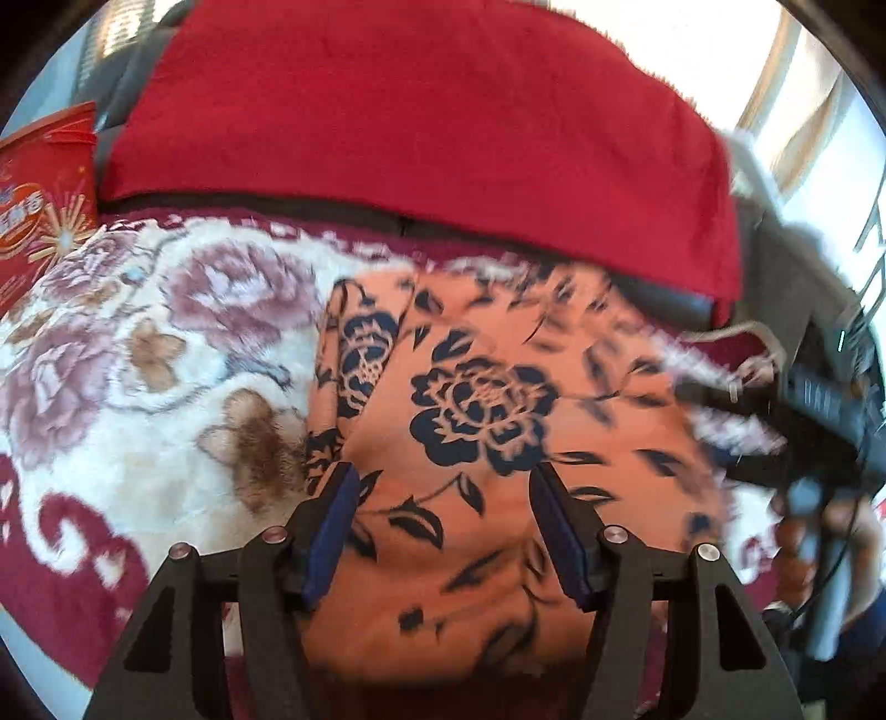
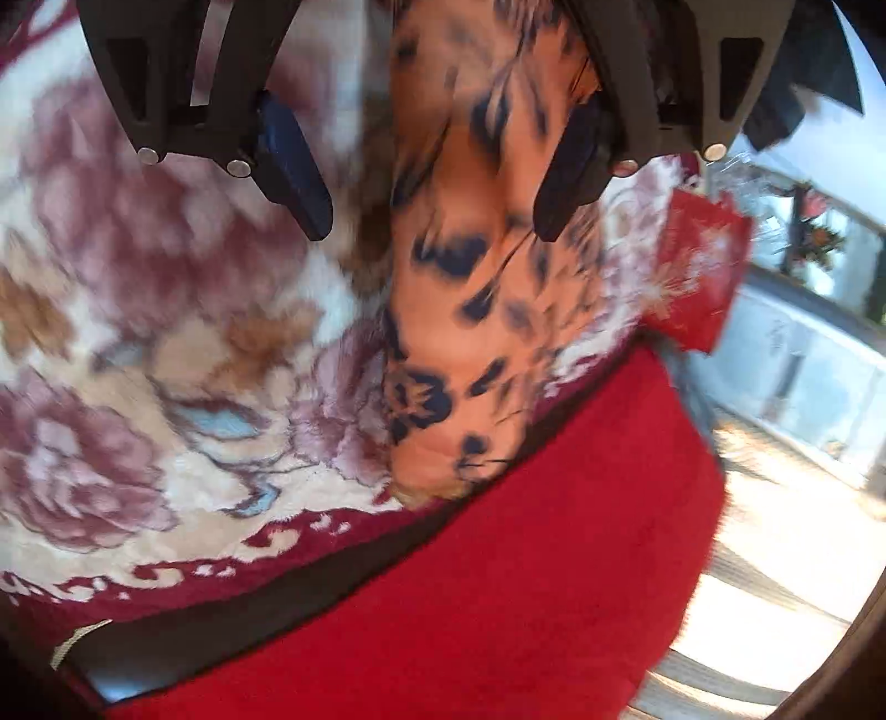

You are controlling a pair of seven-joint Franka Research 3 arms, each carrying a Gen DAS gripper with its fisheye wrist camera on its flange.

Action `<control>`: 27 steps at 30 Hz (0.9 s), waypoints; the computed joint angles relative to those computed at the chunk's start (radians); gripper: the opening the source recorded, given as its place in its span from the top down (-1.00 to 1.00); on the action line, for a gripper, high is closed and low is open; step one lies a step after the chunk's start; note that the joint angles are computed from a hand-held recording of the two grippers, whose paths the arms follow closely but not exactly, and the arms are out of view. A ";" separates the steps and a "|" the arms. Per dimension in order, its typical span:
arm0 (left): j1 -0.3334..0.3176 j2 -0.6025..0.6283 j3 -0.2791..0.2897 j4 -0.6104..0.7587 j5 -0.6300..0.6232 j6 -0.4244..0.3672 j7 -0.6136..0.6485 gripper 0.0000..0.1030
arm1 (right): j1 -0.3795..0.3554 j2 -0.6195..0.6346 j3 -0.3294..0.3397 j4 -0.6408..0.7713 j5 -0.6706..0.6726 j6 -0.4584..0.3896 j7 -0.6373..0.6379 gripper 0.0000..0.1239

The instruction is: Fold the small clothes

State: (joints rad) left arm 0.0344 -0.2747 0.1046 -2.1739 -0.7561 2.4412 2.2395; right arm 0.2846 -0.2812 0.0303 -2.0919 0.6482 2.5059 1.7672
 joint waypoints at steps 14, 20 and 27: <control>0.047 -0.005 0.052 -0.009 -0.116 -0.123 -0.005 -0.39 | 0.046 -0.104 0.067 -0.124 -0.103 -0.033 0.022 0.38; 0.129 0.103 0.051 0.039 -0.102 -0.249 -0.087 0.48 | 0.055 -0.154 0.019 -0.169 -0.053 -0.059 -0.011 0.01; 0.205 0.120 0.015 0.077 -0.135 -0.298 -0.089 0.17 | 0.059 -0.164 -0.011 -0.175 0.012 -0.090 -0.056 -0.11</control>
State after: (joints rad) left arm 0.2398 -0.1543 0.1191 -2.0964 -0.8913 2.1436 2.1508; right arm 0.3437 -0.4450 0.0196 -2.2671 0.6604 2.4161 1.7110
